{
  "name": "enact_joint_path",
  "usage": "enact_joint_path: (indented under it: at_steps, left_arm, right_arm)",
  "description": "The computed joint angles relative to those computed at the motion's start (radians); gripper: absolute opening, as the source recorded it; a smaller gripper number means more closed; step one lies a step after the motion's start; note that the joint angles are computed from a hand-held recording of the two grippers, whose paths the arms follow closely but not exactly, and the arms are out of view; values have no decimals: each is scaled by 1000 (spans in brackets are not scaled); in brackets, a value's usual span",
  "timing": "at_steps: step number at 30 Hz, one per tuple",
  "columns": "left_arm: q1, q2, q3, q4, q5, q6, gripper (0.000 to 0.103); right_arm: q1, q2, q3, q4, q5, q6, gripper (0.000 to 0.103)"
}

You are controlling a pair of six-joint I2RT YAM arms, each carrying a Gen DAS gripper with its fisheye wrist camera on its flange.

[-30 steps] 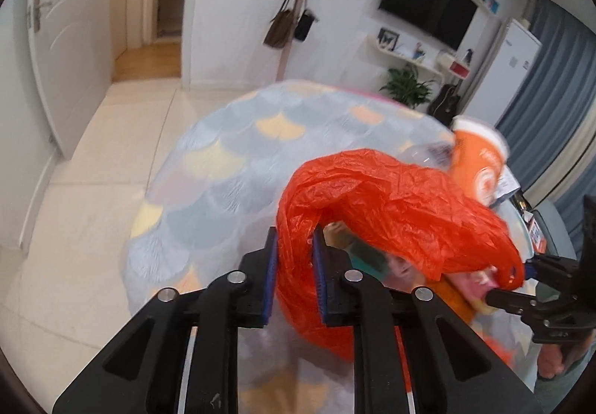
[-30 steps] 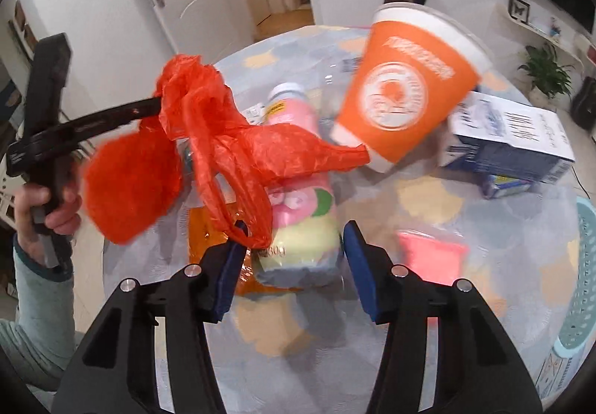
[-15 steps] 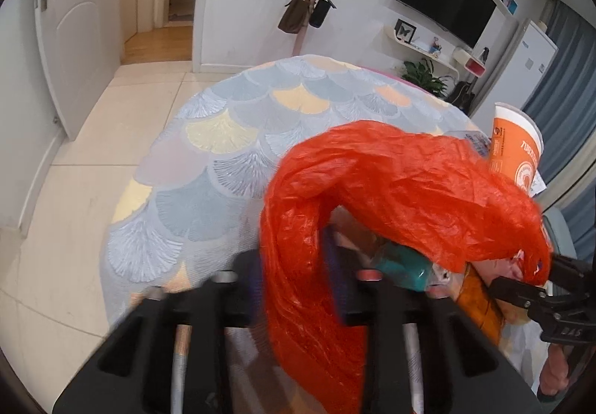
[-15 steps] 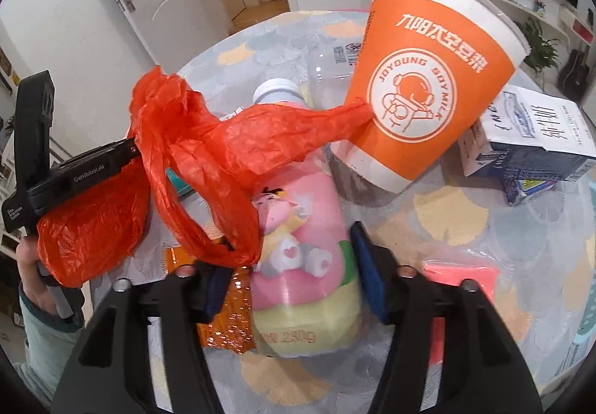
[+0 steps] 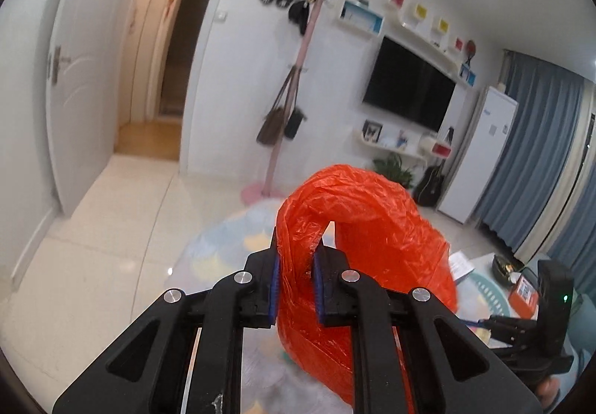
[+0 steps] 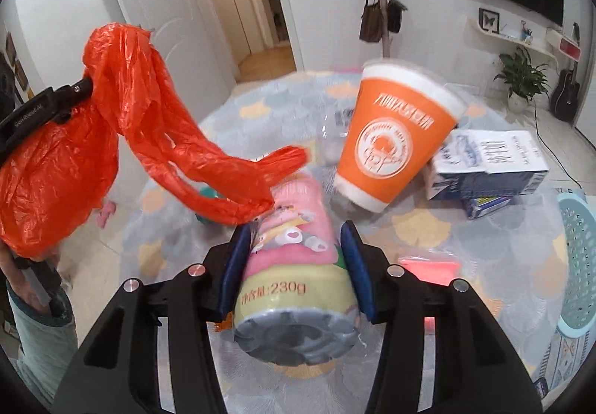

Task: Collect trash
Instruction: 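Grasp the pink yogurt bottle with the right gripper while the left gripper holds the red bag, then carry bag and bottle over the blue basket and open both grippers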

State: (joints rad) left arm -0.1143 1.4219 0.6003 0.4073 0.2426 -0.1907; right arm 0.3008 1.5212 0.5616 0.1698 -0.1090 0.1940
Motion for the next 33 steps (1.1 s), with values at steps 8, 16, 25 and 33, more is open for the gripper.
enact_joint_path:
  at_steps: [8, 16, 25, 33]
  left_arm:
    - [-127, -101, 19, -43, -60, -15, 12]
    - [-185, -26, 26, -13, -79, -16, 12]
    - [-168, -16, 6, 2, -33, -13, 12]
    - [-143, -27, 6, -12, 3, 20, 12]
  right_arm:
    - [-92, -255, -97, -65, -57, -20, 46]
    - [-90, -293, -225, -78, -78, -19, 45]
    - [22, -104, -244, -3, 52, 82, 55]
    - [-72, 132, -25, -142, -98, 26, 46]
